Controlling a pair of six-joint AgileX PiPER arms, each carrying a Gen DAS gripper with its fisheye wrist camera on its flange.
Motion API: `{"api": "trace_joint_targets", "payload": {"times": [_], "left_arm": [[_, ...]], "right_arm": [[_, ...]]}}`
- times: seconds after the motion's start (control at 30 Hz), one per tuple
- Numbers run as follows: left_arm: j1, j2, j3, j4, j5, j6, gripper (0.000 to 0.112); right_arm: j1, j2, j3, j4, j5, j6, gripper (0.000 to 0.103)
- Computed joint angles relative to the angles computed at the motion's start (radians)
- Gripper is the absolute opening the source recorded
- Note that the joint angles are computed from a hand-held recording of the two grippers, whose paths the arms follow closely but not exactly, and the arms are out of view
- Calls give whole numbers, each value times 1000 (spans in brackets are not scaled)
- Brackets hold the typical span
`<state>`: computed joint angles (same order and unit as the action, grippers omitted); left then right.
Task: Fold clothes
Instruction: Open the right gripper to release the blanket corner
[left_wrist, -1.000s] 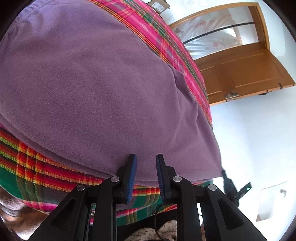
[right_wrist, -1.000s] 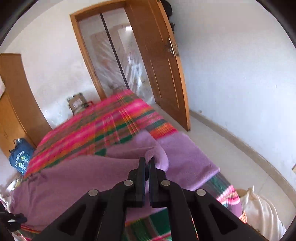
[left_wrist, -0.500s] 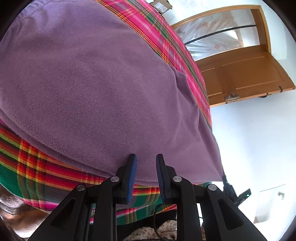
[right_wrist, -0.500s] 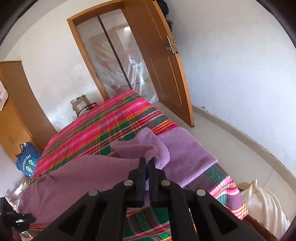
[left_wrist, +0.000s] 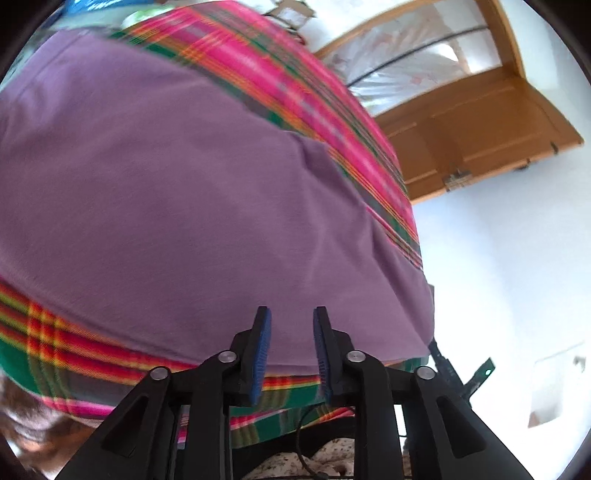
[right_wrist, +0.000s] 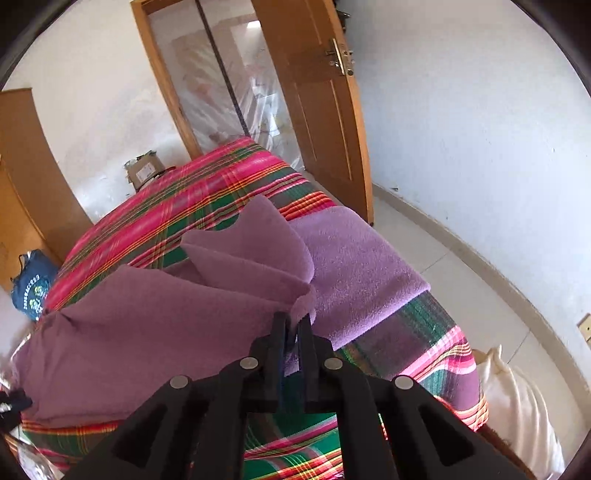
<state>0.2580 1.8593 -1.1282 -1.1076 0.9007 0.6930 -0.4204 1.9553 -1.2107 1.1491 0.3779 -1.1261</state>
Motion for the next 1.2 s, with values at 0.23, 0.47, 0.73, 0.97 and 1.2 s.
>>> {"api": "trace_joint_targets", "payload": {"times": [0.23,0.47,0.73,0.97,1.2], "left_arm": [[-111,74,-137,47,23,-52,28],[-217,152,-271,101,38,-108,28],[-322,227,-407,181,48,-176,28],[-347,282,-500,229,72,-220,31],[-385,319,-572,289,83,-280,31]], "right_arm": [[28,-66,25,-9,-102,-152,24],[55,20,-181,-162,18,-32,31],[151,228,-552,-550,220,296,31],[177,300,-669,-661,323,353,31],[233,345,-741,-859,346,482,31]]}}
